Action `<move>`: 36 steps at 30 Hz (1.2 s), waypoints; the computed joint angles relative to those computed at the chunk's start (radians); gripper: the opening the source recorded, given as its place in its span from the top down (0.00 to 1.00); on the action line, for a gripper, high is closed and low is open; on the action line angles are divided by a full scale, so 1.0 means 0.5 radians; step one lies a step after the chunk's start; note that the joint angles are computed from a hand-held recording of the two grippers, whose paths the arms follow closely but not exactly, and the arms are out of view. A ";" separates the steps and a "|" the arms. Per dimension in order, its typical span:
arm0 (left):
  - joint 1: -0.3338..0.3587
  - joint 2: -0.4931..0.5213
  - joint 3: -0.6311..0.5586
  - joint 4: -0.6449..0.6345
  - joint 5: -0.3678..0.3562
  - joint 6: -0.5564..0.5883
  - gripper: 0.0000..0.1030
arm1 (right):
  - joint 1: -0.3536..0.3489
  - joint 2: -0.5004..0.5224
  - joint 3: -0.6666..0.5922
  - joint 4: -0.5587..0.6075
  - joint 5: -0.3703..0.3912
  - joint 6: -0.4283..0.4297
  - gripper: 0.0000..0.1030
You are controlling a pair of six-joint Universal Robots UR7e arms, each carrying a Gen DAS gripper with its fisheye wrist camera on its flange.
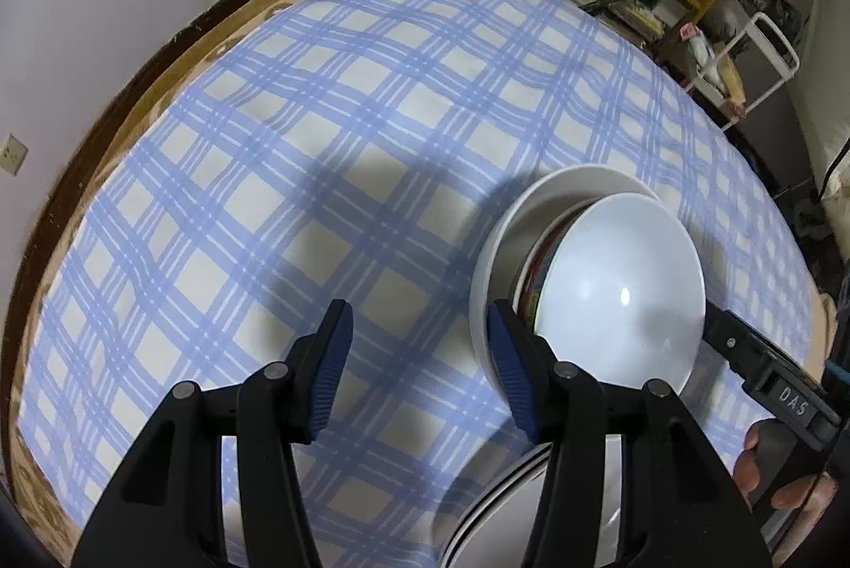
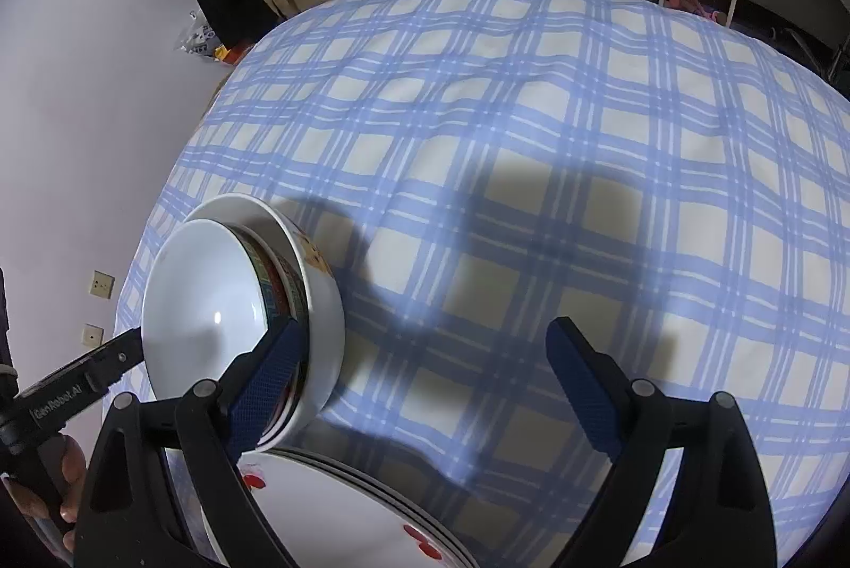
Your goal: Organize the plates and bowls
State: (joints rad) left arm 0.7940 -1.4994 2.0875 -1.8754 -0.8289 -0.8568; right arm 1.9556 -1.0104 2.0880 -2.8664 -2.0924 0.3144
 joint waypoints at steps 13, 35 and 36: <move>0.021 -0.011 0.006 -0.035 -0.001 0.005 0.52 | 0.019 0.016 -0.024 -0.003 0.019 -0.043 0.25; 0.013 0.020 0.022 -0.204 -0.117 0.194 0.91 | 0.008 0.052 -0.091 0.110 0.215 -0.103 0.78; 0.016 0.028 0.021 -0.205 -0.114 0.193 0.91 | 0.021 0.075 -0.105 0.126 0.169 -0.102 0.78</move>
State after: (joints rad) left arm 0.8019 -1.4856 2.0981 -1.9778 -0.8860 -0.7603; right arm 1.9661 -0.9731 2.0357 -2.8036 -2.0078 0.2632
